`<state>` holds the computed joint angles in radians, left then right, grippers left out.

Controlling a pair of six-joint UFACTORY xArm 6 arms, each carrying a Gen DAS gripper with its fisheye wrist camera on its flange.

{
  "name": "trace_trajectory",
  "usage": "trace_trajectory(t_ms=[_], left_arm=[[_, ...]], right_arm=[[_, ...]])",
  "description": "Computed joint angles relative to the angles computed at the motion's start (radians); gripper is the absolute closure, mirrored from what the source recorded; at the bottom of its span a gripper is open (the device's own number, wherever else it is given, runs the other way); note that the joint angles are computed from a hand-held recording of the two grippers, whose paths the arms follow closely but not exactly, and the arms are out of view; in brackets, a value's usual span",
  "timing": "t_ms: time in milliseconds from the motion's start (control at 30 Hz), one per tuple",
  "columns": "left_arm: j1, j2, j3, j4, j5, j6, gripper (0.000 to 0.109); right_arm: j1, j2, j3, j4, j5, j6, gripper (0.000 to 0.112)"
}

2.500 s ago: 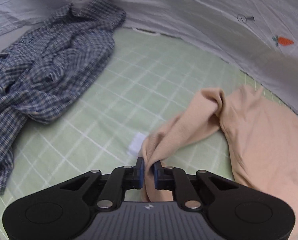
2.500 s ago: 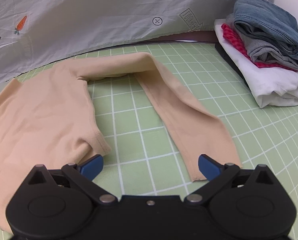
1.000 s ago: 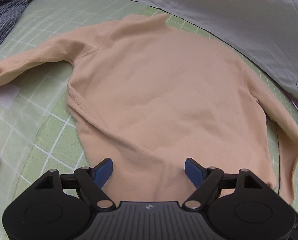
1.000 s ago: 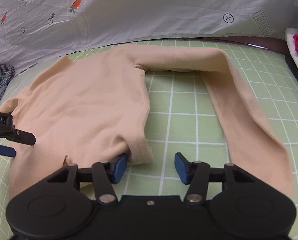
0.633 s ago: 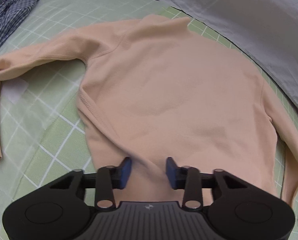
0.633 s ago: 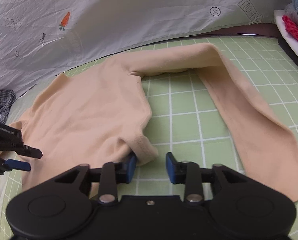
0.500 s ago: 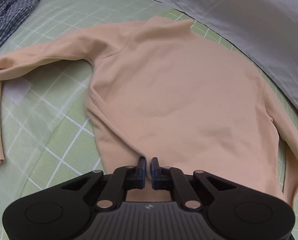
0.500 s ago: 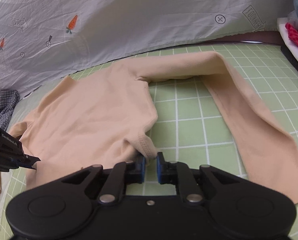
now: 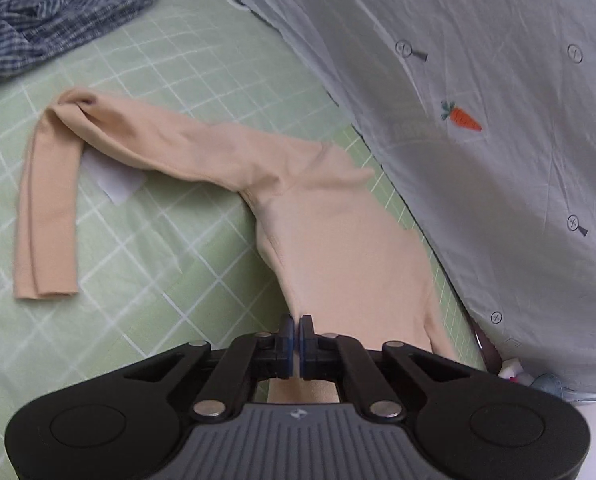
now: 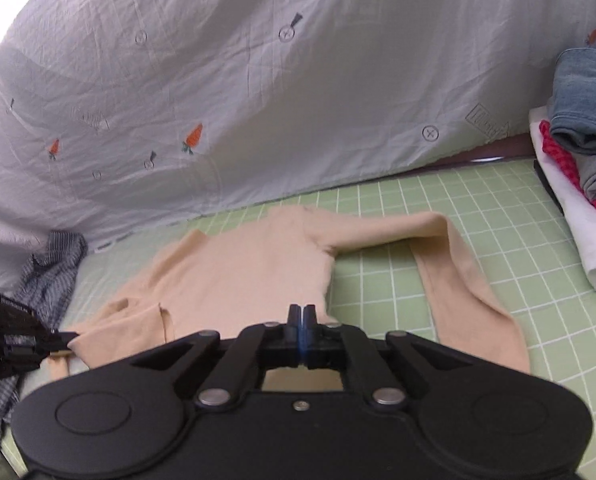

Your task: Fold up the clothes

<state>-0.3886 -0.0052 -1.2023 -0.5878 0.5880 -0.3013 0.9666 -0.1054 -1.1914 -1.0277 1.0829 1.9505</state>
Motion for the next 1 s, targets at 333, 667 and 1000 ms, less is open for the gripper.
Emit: trace_trajectory(t_ms=[333,667,1000], left_arm=[[0.059,-0.055,0.106,0.150,0.053,-0.049,0.089],[0.018,-0.005,0.078,0.106,0.065,-0.007,0.040],[-0.010,0.074,0.019,0.092,0.090,-0.002,0.100]], right_arm=[[0.000,0.096,-0.001,0.236,-0.006,-0.033,0.077],[-0.044,0.153,0.025,0.298,-0.197,-0.067,0.043],[-0.103,0.089,0.124,0.238,-0.374,-0.004,0.109]])
